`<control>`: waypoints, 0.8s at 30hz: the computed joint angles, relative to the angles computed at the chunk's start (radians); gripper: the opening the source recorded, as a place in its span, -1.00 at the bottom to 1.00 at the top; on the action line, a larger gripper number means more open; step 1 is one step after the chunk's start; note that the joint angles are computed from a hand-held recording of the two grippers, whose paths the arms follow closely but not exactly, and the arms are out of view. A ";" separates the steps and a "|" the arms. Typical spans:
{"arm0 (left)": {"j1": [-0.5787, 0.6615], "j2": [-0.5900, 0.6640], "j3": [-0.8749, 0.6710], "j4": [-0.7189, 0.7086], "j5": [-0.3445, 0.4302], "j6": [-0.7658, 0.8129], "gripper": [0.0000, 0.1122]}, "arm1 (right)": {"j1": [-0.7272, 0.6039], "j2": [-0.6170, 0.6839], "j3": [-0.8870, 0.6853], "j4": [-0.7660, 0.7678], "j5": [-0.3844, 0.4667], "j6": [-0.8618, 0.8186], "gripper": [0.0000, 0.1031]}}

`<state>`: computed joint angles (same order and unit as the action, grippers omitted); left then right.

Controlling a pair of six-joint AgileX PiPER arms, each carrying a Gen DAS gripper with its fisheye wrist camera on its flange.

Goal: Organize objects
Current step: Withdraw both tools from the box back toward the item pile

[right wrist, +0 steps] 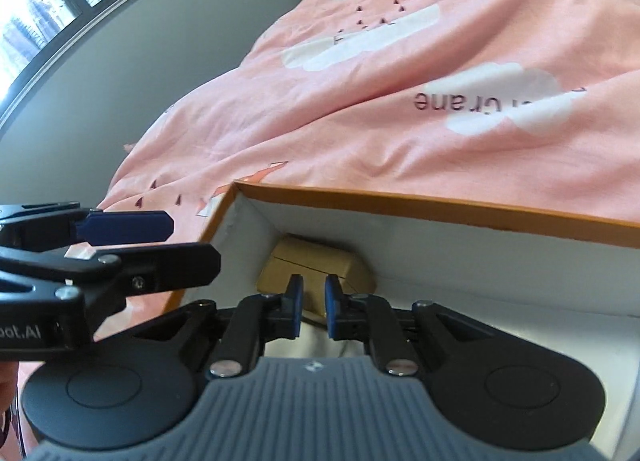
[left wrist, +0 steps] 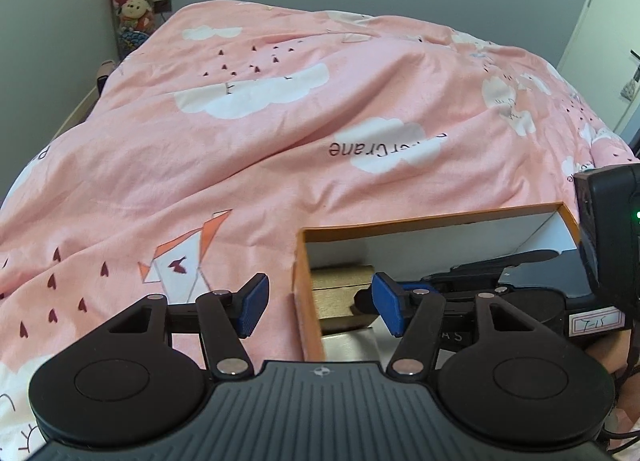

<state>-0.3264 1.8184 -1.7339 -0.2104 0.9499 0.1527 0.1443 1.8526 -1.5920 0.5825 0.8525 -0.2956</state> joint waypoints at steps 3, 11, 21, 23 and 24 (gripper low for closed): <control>0.018 -0.029 0.036 -0.017 -0.017 0.012 0.25 | 0.007 0.035 -0.025 0.045 0.016 -0.033 -0.84; 0.037 -0.110 0.138 -0.061 -0.067 0.048 0.34 | 0.030 -0.018 -0.008 -0.058 -0.008 0.057 -0.67; 0.045 -0.209 0.281 -0.079 -0.132 0.080 0.36 | 0.038 0.014 -0.034 -0.109 -0.009 0.127 -0.57; 0.045 -0.247 0.321 -0.072 -0.141 0.074 0.37 | 0.037 0.008 -0.032 -0.115 -0.003 0.135 -0.62; 0.042 -0.270 0.343 -0.065 -0.147 0.065 0.38 | 0.033 -0.001 -0.026 -0.116 0.003 0.140 -0.61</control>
